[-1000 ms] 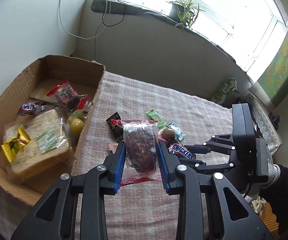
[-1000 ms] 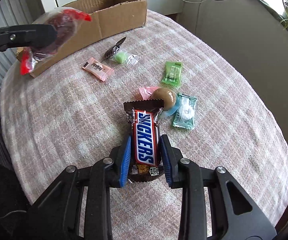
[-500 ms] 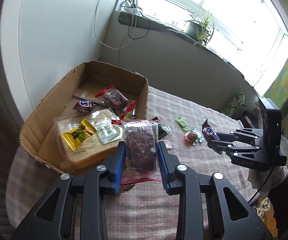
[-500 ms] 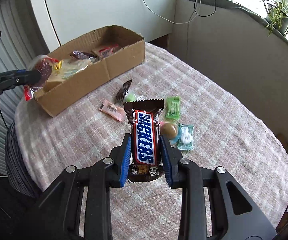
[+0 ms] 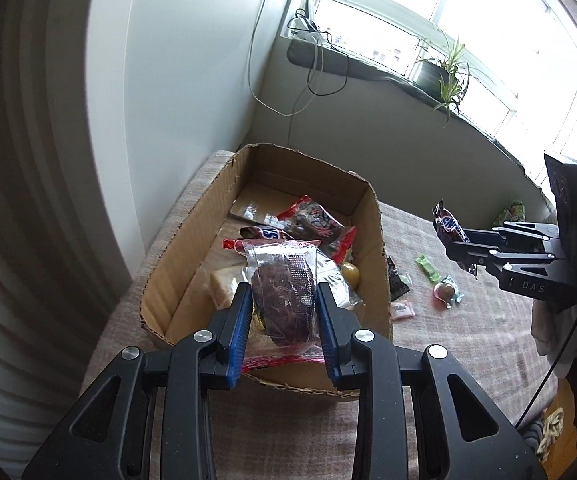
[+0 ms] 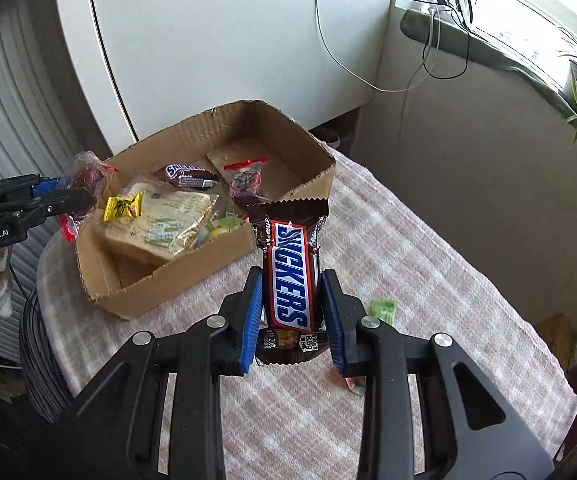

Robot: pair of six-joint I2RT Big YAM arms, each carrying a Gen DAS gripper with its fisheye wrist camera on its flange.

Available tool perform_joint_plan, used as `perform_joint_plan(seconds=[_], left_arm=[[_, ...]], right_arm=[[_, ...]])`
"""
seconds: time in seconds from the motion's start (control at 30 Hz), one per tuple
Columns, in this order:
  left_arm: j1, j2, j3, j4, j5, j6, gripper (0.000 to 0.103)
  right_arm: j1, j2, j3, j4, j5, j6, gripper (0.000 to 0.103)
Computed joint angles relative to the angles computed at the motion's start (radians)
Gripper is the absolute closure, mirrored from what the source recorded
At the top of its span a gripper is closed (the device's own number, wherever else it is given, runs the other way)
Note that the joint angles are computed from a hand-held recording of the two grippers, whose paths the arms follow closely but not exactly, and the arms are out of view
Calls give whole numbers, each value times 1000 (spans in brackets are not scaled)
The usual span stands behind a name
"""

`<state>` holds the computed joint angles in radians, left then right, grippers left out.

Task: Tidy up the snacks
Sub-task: 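Carry the clear bag and Snickers into the box with both tools, release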

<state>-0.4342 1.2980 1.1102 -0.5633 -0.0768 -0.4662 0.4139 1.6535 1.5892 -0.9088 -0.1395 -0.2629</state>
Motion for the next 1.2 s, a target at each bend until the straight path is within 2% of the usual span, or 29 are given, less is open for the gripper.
perform_joint_plan(seconds=[0.27, 0.53, 1.13, 1.17, 1.2], left_arm=[[28, 21, 13, -1, 15, 21, 73], [29, 46, 33, -12, 17, 48, 73], [19, 69, 58, -30, 7, 72, 72], [18, 70, 60, -32, 3, 71, 70], [17, 70, 61, -31, 0, 70, 63]], right_arm=[[39, 110, 147, -45, 9, 7, 73], [66, 189, 237, -76, -4, 13, 73], [96, 236, 289, -91, -28, 12, 73], [97, 234, 288, -89, -28, 11, 72], [97, 232, 286, -86, -27, 13, 62]])
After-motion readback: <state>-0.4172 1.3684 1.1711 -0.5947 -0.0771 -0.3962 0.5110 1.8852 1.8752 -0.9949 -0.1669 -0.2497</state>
